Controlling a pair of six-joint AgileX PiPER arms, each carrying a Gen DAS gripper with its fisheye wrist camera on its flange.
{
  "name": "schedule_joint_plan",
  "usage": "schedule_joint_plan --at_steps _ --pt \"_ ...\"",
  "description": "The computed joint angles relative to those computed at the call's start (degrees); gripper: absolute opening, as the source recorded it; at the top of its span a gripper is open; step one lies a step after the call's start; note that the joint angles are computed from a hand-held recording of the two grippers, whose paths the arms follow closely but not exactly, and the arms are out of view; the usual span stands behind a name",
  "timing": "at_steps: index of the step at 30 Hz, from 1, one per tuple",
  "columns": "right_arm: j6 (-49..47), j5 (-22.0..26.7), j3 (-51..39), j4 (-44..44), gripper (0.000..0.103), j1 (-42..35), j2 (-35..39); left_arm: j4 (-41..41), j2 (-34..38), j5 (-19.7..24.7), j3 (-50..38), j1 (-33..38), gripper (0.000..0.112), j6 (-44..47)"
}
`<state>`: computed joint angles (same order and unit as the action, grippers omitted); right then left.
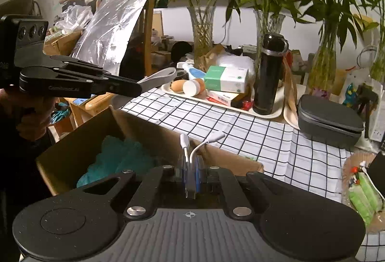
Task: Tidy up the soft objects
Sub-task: 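Open both grippers over the cardboard box to drop the cables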
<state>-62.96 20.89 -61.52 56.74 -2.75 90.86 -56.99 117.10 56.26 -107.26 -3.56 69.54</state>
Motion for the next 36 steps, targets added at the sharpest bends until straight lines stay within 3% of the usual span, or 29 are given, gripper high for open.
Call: schedule_joint_plan --at_steps 14,18,20,27,28,29,30,31,32,36 --pt "-8.73 0.49 7.6 11.4 0.01 -1.07 -6.59 -0.54 -8.61 0.09 11.71 2.12 0.003 1.02" --pt "-7.34 -0.69 9.65 10.16 0.009 0.05 -8.19 -0.97 -10.72 0.39 14.99 2.4 0.003 2.26" --pt "-7.11 -0.81 10.18 10.17 0.003 0.05 -8.57 -1.09 -11.51 0.56 16.25 2.44 0.003 2.81" --pt "0.79 -2.14 9.4 2.37 0.006 1.38 -7.67 -0.9 -13.75 -0.7 19.84 2.28 0.003 3.72" --pt "0.94 -2.37 9.38 2.12 0.015 1.6 -7.65 -0.57 -14.09 -1.38 20.3 2.21 0.003 3.36" --pt "1.11 -2.72 9.41 1.98 0.033 1.82 -7.69 -0.1 -14.29 -2.0 20.58 2.21 0.003 2.69" --pt "1.2 -3.7 9.6 1.94 0.044 2.23 -7.83 0.27 -14.53 -2.41 20.88 2.27 0.003 2.03" --pt "0.45 -4.82 10.2 2.75 0.063 2.64 -8.22 0.56 -14.56 -2.54 20.9 2.41 0.003 1.42" --pt "-2.59 -5.79 10.89 5.84 0.071 2.82 -8.7 1.16 -14.68 -2.96 20.95 2.44 0.003 0.34" --pt "-8.22 -6.16 11.51 12.25 0.083 2.47 -9.11 5.45 -16.02 -8.41 22.15 1.35 0.006 -7.21"
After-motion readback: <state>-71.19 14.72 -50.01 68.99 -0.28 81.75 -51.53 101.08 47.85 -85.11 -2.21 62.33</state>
